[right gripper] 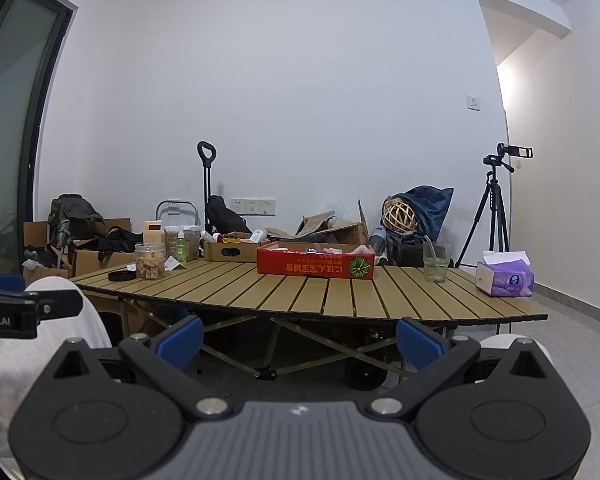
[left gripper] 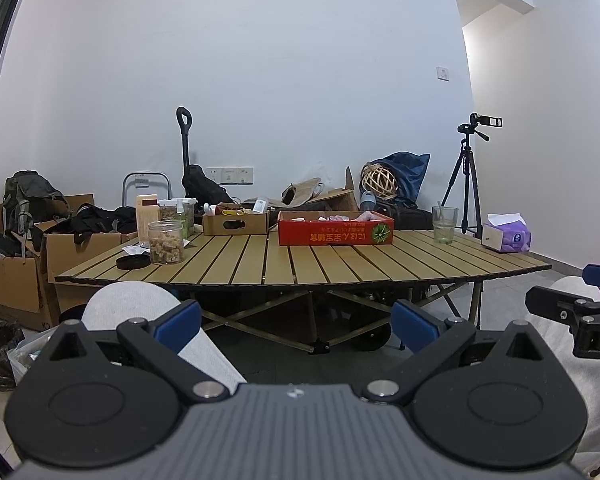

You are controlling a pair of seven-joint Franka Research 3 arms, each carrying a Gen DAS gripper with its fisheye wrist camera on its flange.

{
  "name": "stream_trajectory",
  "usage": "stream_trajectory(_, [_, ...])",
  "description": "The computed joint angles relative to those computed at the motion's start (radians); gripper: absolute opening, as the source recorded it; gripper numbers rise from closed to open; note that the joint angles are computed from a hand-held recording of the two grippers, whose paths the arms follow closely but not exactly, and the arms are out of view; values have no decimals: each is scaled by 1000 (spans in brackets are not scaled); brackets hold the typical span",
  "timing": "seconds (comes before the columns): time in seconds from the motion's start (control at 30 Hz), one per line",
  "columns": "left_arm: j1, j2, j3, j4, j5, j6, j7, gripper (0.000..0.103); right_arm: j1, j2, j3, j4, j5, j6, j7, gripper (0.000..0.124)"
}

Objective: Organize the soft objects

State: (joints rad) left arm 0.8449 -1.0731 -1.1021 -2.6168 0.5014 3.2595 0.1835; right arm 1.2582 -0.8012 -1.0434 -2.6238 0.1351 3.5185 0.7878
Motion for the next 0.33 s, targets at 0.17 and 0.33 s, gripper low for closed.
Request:
stream_trajectory(0.17, [5, 0, 4, -1, -1, 14, 7, 103, 14, -5, -9, 8, -8, 10, -4, 103])
stream_trajectory(0.33, [11, -20, 1, -18, -16, 64, 14, 103, 25, -7, -19, 13, -15, 15, -7, 103])
